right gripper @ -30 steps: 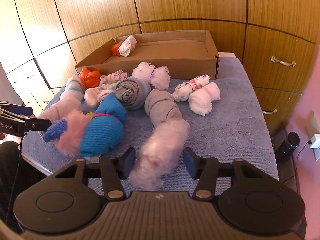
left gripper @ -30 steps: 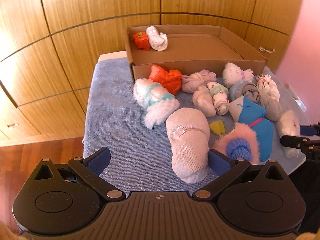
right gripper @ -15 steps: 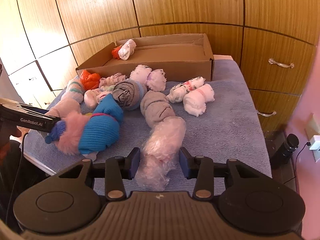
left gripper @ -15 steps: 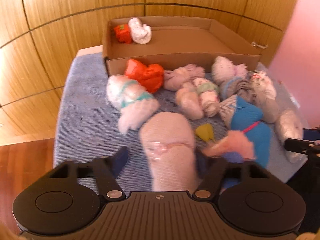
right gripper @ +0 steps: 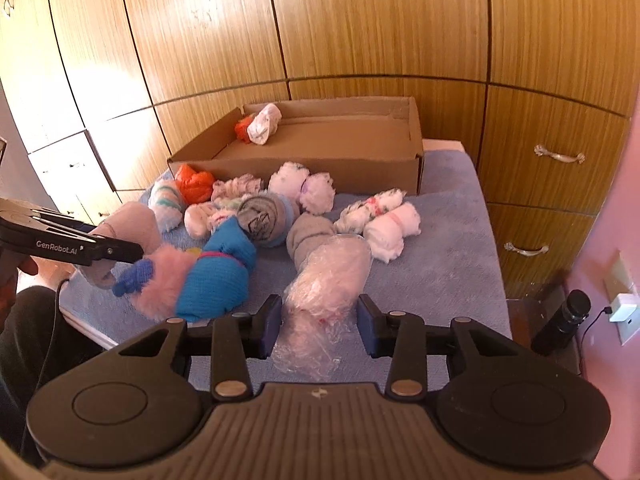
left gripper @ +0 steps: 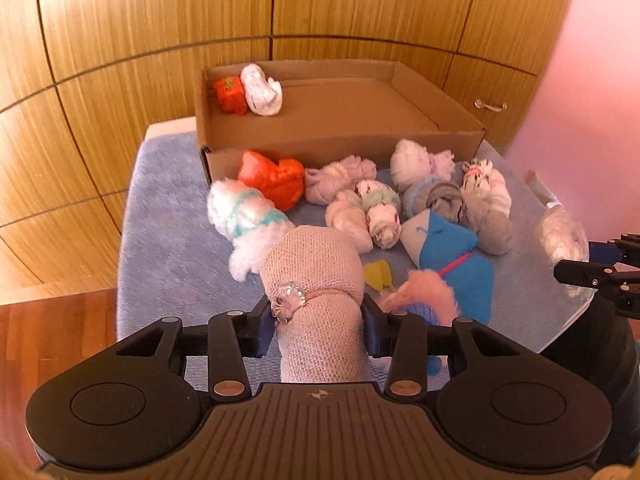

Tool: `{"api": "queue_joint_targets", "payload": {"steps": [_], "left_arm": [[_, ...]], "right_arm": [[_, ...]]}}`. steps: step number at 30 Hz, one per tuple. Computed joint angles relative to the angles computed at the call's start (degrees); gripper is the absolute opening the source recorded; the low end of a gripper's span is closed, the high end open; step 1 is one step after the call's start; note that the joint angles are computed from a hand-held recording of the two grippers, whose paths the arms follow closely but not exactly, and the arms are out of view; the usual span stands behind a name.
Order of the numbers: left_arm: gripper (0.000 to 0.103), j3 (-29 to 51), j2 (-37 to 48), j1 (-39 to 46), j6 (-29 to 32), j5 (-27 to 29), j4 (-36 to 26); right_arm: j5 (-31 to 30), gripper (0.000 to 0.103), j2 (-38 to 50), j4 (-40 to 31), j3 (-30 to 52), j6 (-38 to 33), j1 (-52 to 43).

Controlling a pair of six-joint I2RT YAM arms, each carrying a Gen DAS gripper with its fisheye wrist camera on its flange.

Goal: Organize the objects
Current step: 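Carry both bundles into the tray beside the first two and release them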

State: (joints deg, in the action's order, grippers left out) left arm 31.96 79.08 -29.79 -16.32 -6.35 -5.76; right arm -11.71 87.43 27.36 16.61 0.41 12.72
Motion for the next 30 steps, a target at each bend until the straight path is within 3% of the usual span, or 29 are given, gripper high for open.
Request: {"api": "queue_joint_targets", "payload": {"steps": [6, 12, 22, 30], "left_arm": [[0.05, 5.27, -1.39, 2.04, 2.58, 0.98, -3.94], [0.05, 18.02, 4.13, 4.0, 6.78, 0.8, -7.34], [0.05, 45.33, 27.33, 7.82, 11.13, 4.13, -9.6], [0.05, 63.62, 46.61, 9.92, 13.11, 6.11, -11.76]], "right_arm": [[-1.88, 0.037, -4.13, -4.59, 3.65, -2.75, -2.15], [-4.6, 0.037, -3.02, -9.8, 14.07, -7.22, -4.21], [-8.51, 0.037, 16.54, -21.28, 43.9, -11.66, -3.57], [-7.75, 0.037, 35.54, -29.36, 66.21, -13.2, -1.15]]}}
